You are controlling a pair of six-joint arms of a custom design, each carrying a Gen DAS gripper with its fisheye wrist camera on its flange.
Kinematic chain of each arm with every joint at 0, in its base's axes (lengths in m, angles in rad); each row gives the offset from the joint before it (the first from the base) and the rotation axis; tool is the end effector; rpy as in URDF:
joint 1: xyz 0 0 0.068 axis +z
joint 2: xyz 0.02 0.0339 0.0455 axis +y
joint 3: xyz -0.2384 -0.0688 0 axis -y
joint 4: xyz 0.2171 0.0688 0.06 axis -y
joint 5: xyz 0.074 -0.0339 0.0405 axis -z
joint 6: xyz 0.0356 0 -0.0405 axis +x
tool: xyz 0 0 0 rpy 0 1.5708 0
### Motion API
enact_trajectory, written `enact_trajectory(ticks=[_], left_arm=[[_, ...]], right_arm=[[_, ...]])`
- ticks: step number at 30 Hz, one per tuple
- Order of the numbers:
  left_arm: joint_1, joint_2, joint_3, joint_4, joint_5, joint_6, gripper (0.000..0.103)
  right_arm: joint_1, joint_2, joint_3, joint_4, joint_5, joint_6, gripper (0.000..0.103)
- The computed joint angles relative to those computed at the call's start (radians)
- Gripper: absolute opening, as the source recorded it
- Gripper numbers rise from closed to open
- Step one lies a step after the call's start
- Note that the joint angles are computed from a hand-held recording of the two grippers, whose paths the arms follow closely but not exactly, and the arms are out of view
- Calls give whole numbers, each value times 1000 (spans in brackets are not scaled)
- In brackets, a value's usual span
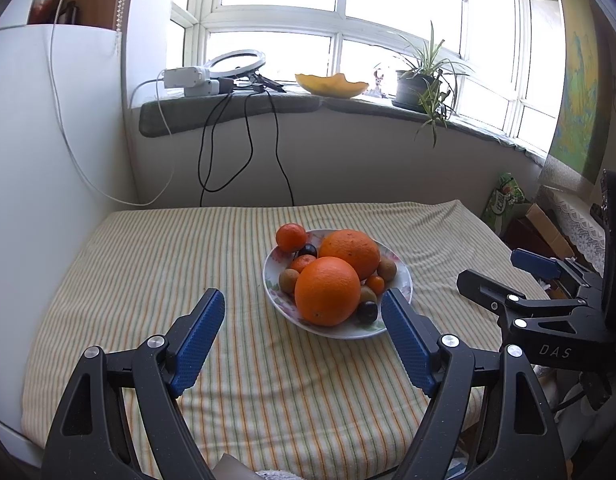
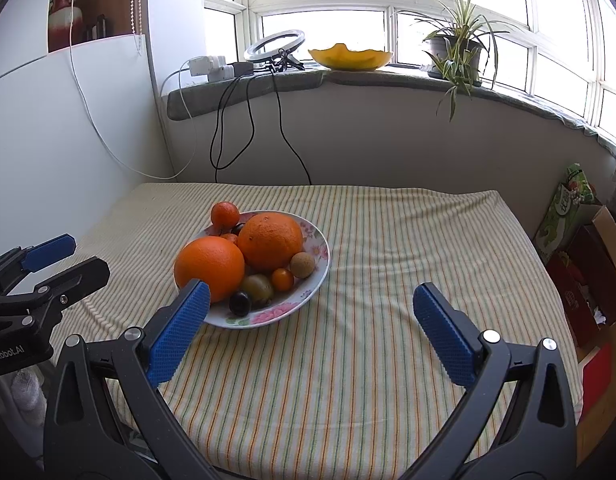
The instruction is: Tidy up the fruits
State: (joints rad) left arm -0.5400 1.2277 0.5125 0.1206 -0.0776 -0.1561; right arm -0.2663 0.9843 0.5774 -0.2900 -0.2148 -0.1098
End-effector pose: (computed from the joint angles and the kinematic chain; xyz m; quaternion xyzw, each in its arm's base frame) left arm 0.2019 -0.1178 0.1796 0.1505 0.8698 -0.1276 0.4522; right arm 0.1897 -0.0439 0.2114 0.0252 0.9016 0.0168 0.4315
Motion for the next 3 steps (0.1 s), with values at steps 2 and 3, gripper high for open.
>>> enact_trajectory(ticks=[2, 3], left_arm=[[-2, 1, 2, -1, -1, -3, 81], [-2, 0, 2, -1, 0, -5, 81]], right_arm=[[-2, 5, 2, 2, -3, 0, 103], [-2, 5, 1, 3, -2, -1, 103]])
